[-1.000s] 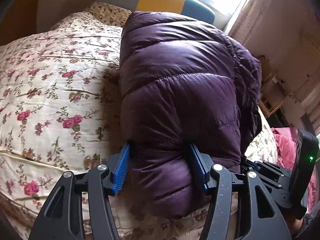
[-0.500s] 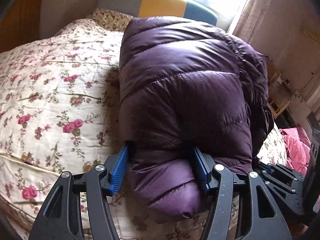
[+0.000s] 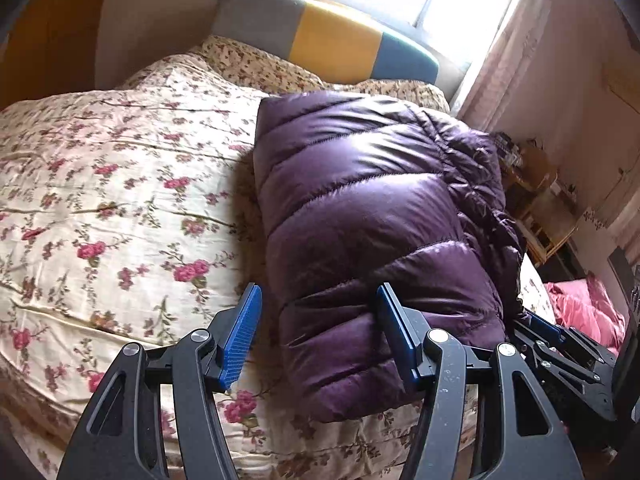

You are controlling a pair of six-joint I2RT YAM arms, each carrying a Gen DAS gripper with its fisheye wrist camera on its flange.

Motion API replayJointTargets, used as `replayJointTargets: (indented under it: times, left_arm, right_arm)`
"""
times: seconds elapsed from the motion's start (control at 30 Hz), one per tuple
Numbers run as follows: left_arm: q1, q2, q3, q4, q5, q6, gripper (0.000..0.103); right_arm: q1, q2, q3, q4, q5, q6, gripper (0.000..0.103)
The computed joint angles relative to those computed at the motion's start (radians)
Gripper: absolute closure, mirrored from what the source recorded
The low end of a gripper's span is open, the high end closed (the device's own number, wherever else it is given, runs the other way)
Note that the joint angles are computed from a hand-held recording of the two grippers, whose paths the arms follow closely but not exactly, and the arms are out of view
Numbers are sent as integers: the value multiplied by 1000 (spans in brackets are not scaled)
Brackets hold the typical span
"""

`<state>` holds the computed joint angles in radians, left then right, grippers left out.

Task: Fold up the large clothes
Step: 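Close the right tool on the jacket bundle edge and lift it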

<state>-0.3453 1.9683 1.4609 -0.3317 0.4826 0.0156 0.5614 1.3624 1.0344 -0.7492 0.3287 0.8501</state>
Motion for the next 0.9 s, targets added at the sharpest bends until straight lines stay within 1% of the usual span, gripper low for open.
replayJointTargets:
  times: [0.13,0.23,0.33,0.43,0.67,0.9]
  left_arm:
    - [6,-33,-17,9,7,-18,44]
    - [5,-49,-18,12,8,-38,44]
    - [4,-49,1,5,8,-51,44]
    - [6,-27,46,-15,13,-58,44]
    - [-8,37,155,-51,-7,-75,44]
    - [-23,125,305,-111,-25,-84,44]
  right_arm:
    - [18,3,67,-47,37,-21,65]
    - [13,24,128,-60,54,-54,65]
    - [-11,48,158,-47,47,-99,65]
    - [-29,80,181,-24,36,-122,65]
    - [-86,148,240,16,9,-189,65]
    - [-147,237,321,47,-25,-261,65]
